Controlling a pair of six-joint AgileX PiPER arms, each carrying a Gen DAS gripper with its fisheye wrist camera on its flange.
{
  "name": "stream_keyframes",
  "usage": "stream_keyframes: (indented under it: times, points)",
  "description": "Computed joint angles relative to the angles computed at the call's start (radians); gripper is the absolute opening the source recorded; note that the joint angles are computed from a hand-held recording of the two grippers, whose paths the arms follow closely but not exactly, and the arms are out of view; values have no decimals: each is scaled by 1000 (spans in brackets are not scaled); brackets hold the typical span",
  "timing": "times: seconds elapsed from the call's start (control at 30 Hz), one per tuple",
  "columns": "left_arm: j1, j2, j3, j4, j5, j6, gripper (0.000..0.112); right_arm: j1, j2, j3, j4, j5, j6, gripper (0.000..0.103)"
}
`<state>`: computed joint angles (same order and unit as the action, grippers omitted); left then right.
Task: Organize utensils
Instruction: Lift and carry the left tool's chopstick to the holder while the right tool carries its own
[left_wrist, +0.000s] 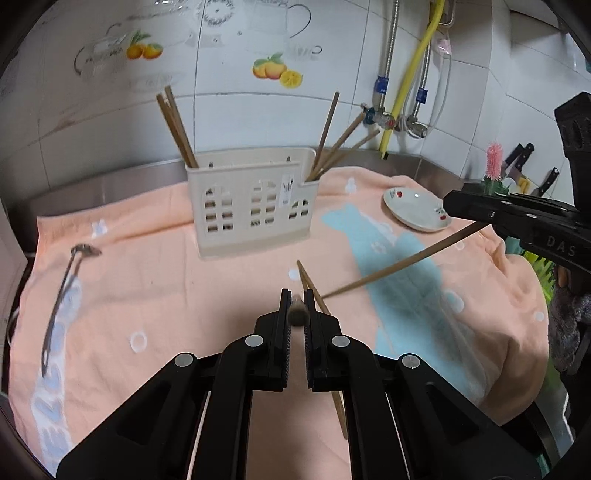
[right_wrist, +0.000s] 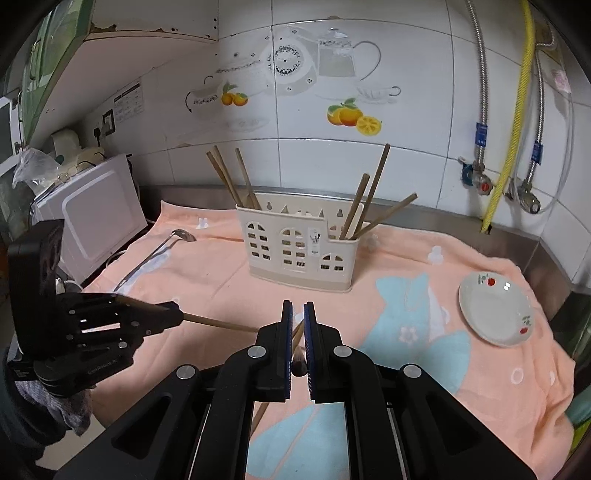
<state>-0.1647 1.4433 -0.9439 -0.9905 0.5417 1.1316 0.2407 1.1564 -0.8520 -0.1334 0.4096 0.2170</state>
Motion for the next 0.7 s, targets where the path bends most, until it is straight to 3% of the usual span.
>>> stream_keyframes:
  times: [0.07, 0.2, 0.7]
  points:
    - [4, 3, -27, 9, 12, -6, 5, -34, 21, -38, 121, 21, -118, 6]
    - [9, 31, -116, 65, 49, -61, 5, -65, 72, -139, 170, 79, -196, 6]
    - [21, 158, -496, 211, 160, -247, 5, -113, 290, -595, 195, 247, -261, 6]
